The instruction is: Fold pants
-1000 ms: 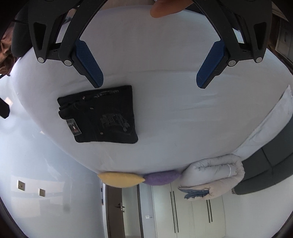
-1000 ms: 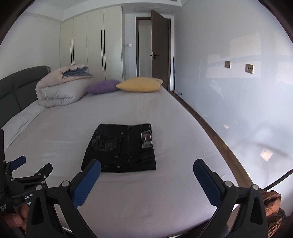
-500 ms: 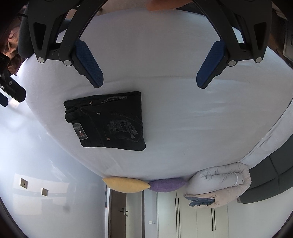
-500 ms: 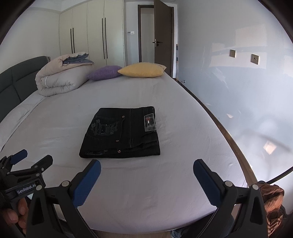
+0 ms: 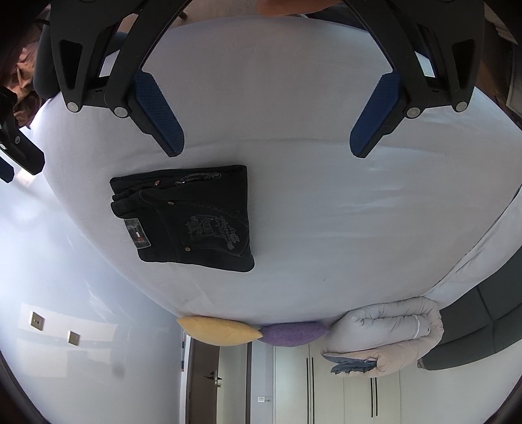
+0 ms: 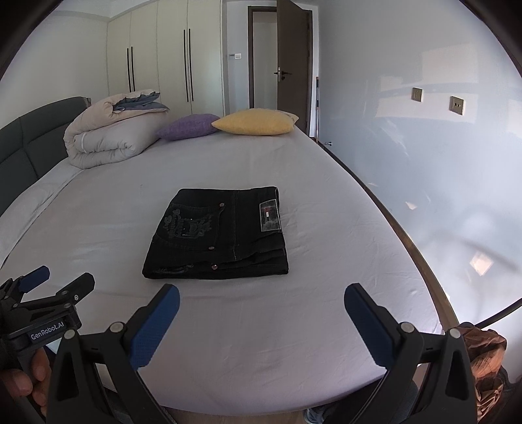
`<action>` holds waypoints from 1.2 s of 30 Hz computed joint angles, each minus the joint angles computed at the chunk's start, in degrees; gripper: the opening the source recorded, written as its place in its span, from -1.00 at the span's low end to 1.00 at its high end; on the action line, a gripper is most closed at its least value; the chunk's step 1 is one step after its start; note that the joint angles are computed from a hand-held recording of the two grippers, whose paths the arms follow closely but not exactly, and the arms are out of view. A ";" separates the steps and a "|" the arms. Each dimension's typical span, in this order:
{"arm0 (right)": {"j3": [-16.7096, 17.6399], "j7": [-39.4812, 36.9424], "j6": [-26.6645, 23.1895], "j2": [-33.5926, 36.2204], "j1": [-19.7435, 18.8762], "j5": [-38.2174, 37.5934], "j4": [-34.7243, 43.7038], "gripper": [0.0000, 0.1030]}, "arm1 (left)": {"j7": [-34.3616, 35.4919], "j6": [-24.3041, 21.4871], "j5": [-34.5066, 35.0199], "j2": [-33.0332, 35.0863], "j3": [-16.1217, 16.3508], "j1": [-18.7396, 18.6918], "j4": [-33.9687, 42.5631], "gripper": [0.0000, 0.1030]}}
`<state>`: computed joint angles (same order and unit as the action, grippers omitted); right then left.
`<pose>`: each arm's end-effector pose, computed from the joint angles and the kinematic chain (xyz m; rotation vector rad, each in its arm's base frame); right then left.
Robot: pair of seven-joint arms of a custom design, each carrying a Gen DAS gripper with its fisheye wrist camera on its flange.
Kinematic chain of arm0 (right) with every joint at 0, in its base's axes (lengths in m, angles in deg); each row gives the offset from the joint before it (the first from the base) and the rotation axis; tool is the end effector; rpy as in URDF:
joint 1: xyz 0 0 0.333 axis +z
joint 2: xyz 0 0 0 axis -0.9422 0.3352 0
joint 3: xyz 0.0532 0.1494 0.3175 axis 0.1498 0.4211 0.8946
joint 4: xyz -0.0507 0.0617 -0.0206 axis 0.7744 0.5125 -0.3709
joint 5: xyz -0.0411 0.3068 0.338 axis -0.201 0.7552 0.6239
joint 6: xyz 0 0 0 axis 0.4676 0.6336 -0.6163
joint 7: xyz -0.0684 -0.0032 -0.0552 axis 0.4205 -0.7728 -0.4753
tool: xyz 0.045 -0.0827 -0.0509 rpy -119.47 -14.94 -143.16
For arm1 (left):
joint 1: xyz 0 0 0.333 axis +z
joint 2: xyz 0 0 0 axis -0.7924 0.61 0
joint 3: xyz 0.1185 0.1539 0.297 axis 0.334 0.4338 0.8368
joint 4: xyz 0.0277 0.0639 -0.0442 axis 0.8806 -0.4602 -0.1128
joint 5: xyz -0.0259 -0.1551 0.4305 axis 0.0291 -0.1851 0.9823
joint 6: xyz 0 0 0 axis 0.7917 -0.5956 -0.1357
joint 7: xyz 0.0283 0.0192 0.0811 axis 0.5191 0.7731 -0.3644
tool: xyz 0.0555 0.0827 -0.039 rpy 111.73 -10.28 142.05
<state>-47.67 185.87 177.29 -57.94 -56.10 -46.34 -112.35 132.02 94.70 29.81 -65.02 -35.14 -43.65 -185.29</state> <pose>0.4240 0.2072 0.5651 -1.7919 1.5387 -0.7281 0.4561 -0.1491 0.5401 -1.9087 1.4965 -0.6734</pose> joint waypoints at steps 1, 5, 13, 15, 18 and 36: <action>-0.04 -0.08 -0.01 0.13 0.06 0.07 0.07 1.00 | -0.06 0.04 0.03 -0.01 -0.01 0.02 -0.06 1.00; -0.17 -0.33 0.06 0.38 0.25 0.33 0.14 1.00 | -0.08 -0.07 0.03 0.03 0.09 -0.07 -0.03 1.00; -0.47 -0.81 0.00 0.56 0.65 0.98 0.10 1.00 | -0.29 -0.09 0.06 -0.12 0.06 -0.07 -0.28 1.00; -0.39 -0.80 0.04 0.56 0.60 1.00 0.05 1.00 | -0.56 -0.10 0.18 -0.18 -0.17 0.07 -0.35 1.00; -0.34 -0.76 -0.04 0.54 0.58 1.06 0.10 1.00 | -0.64 0.01 0.27 -0.22 -0.14 0.07 -0.52 1.00; -0.15 -0.47 -0.13 0.21 0.67 1.07 -0.30 1.00 | -0.92 0.14 0.80 0.20 -0.24 0.16 -0.44 1.00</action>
